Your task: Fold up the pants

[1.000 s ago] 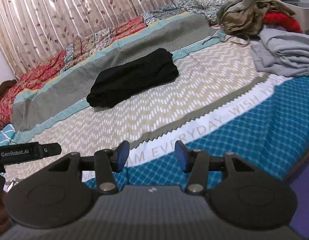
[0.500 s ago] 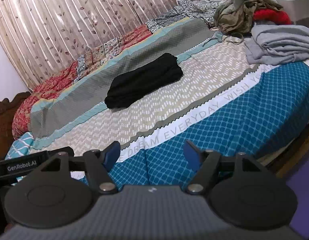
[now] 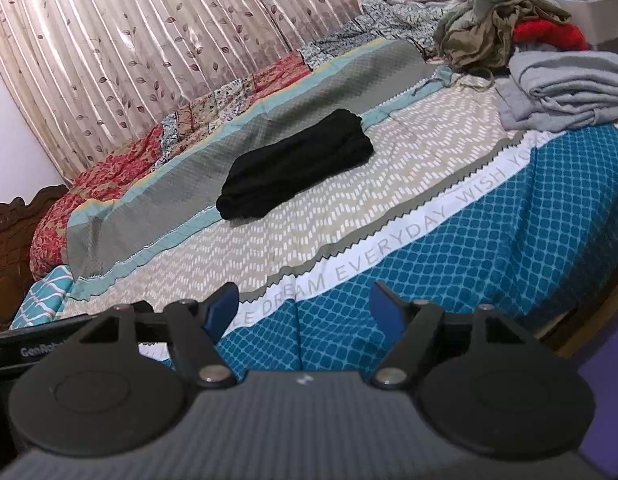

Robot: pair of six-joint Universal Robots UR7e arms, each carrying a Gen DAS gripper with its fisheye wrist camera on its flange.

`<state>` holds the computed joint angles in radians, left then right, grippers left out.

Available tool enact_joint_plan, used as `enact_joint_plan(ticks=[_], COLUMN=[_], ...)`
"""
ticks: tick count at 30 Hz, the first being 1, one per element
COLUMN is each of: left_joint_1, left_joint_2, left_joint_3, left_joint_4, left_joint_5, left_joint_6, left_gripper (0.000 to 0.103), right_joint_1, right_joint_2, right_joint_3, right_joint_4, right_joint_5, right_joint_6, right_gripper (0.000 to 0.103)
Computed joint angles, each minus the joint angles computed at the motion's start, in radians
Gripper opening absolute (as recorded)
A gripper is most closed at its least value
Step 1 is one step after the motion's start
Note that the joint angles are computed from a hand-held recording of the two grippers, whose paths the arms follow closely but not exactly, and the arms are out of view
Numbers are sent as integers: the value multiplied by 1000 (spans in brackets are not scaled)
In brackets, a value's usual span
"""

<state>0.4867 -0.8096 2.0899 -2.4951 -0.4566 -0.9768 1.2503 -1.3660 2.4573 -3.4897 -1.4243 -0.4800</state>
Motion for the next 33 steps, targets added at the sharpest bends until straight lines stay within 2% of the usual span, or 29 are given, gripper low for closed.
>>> enact_joint_plan(ticks=[6,14,19,22,26,33], left_joint_1=[24,61,69,73,86,97], left_joint_2=[1,5,7,8,3,8], left_joint_3=[-9,-25,-20,-27,-32,-60], left_joint_4=[48,86,87,133,158,280], left_joint_5=[5,-16,-1,23,20,38], left_joint_6=[-41,-64,-75,-112,-130,-206], left_gripper=[103,103,103,103,103,103], right_joint_1=[3,18,24,29,34,39], right_joint_2=[34,72,94,103,113,124], right_joint_3=[0,-29,-44,-53,-61,-68], right_joint_4=[-66,-51,-55,-43,-37,-30], right_joint_5=[10,-28,-43,-52,-62,-75], right_joint_6=[-17,-15,-4,-7,-8,-9], right_gripper=[74,74,74,74,74,74])
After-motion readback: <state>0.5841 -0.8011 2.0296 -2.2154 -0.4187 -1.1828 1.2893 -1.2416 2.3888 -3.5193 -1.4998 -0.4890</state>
